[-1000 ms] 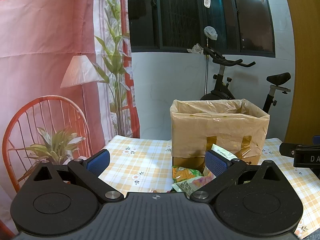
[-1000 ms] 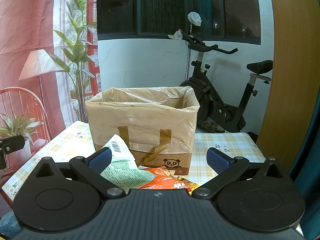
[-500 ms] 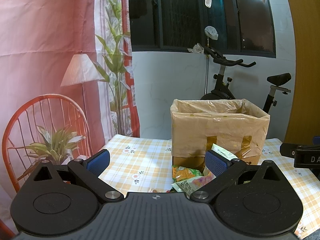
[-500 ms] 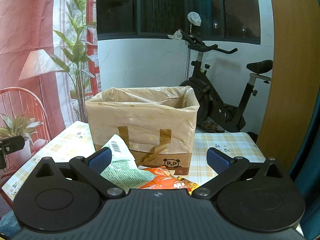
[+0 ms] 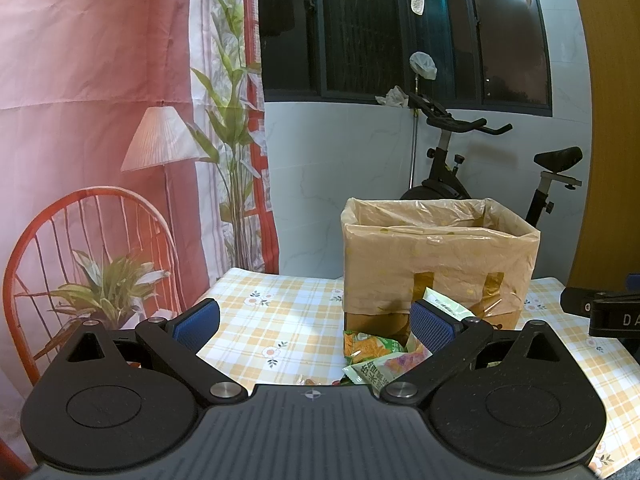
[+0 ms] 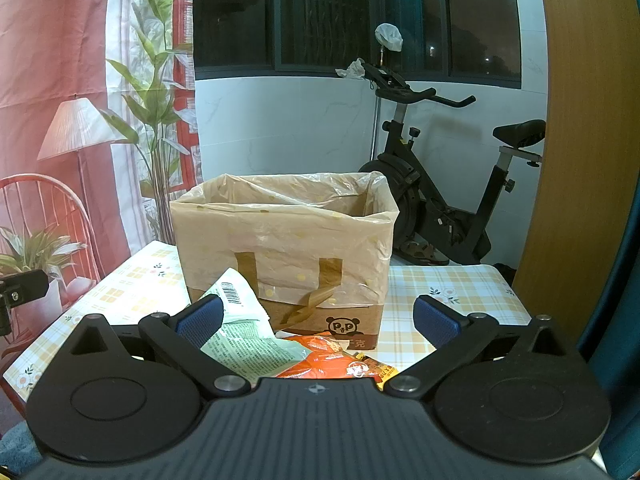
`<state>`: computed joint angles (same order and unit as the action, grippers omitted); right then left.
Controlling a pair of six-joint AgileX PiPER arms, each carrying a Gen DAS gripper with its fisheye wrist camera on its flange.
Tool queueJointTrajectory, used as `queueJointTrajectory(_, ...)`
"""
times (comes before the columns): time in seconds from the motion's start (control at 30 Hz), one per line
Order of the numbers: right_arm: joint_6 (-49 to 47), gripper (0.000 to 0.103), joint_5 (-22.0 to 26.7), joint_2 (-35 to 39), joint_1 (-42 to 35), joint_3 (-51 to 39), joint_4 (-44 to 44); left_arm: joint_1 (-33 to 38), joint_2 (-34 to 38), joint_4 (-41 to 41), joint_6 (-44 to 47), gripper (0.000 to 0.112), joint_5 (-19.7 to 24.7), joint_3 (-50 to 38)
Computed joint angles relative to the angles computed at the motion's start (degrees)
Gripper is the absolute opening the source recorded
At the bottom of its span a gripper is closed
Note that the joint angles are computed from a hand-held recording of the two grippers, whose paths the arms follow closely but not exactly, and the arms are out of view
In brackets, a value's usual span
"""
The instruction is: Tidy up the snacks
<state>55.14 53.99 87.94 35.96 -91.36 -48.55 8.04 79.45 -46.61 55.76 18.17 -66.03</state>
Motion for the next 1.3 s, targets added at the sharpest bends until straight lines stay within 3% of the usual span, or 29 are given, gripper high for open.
queueJointTrajectory(0.33, -0.13, 0.103, -0.34, 0.05, -0.43, 0.36, 0.50, 0.51, 3.14, 0.89, -1.84, 0.102, 2.36, -2.19)
queueJointTrajectory(0.7, -0.54, 0.103, -2.96, 2.09, -4.59, 4.10, 3.90, -0.46, 12.70, -7.22, 8.23, 0.102, 3.84, -5.50)
queueJointTrajectory(0.93, -2.27, 0.103, -4.32, 4.09, -7.14, 5.06, 6.45, -0.65, 19.69, -13.10, 18.70, 0.102, 10.40, -9.67)
queueJointTrajectory(1.3, -6.63, 0.102, -7.62, 7.01, -11.61, 5.17, 11.27, -3.03, 25.70, -19.58, 33.83, 0.102, 15.44, -13.22)
